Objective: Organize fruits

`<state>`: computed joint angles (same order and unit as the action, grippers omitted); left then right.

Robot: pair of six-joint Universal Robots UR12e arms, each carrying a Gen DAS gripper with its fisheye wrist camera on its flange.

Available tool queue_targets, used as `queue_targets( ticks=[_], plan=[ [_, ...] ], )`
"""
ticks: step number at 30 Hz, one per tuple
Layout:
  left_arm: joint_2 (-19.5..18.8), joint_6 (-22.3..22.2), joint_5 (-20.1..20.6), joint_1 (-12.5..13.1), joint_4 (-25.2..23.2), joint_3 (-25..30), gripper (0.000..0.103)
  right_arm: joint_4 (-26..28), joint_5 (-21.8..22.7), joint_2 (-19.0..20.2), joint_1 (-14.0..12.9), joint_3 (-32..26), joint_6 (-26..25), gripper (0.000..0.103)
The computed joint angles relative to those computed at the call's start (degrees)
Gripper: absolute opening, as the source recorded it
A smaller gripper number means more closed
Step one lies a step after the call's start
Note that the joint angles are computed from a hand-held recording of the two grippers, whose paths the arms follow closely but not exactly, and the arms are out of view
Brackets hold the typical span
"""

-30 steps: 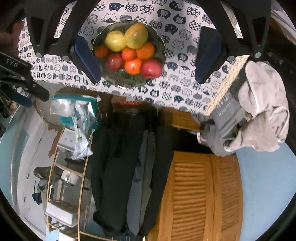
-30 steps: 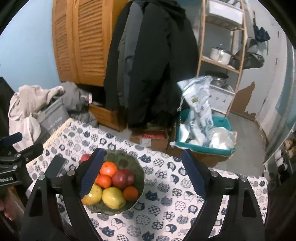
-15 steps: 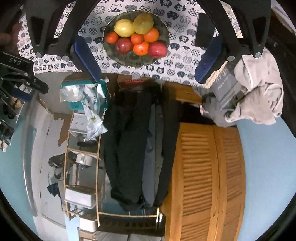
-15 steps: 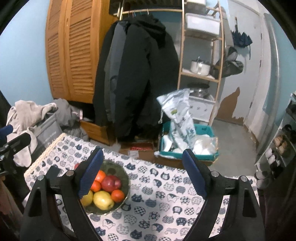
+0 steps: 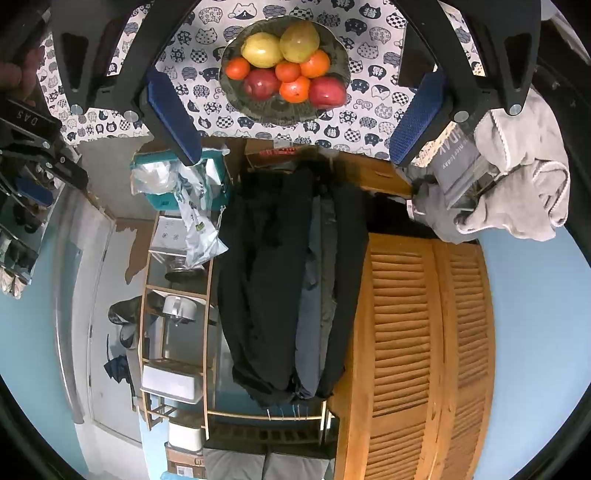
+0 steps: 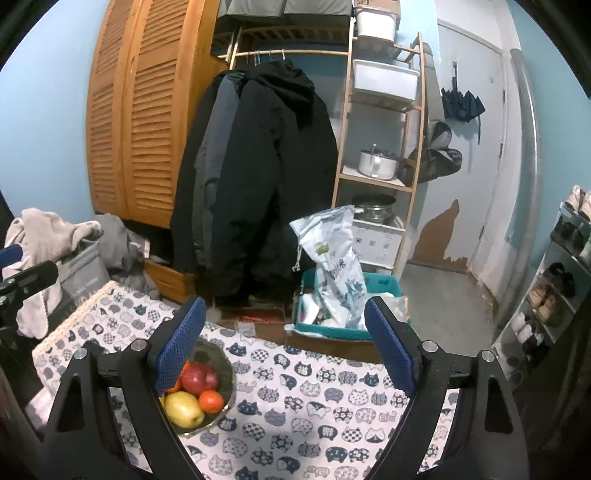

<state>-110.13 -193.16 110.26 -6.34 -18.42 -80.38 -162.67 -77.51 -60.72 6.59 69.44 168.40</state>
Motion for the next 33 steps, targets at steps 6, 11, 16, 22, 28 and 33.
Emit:
queue_targets(
  ticks=[6,11,16,22,28,33],
  plan=[
    [-0.45,-0.36,-0.36,-0.13,-1.76,0.92,0.102,0.86,0.05,0.12,-0.33,-0.19,0.33,0.086],
    [-0.55,-0.33,-0.37,-0.30,-2.42,1.26,0.102,0.50,-0.28,0.06,-0.41,0.14,0.14,0.086],
    [-0.68,-0.63,-0.99,-0.37,-2.96,1.48,0.102,0.68,-0.52,0.13,-0.55,0.13,0.03,0.086],
    [-0.86,-0.72,-0.75,-0.62,-3.44,1.82,0.102,0.70,-0.43,0.16,-0.61,0.09,0.06,0.086],
    [-1.00,-0.71,-0.57,-0.75,-3.43,2.00,0.102,0.54,-0.46,0.13,-0.70,0.19,-0.09,0.086],
    [-0.94,-0.74,-0.59,-0.71,-3.60,1.99,0.102,0.51,-0.47,0.10,-0.69,0.22,-0.07,0.086]
  ],
)
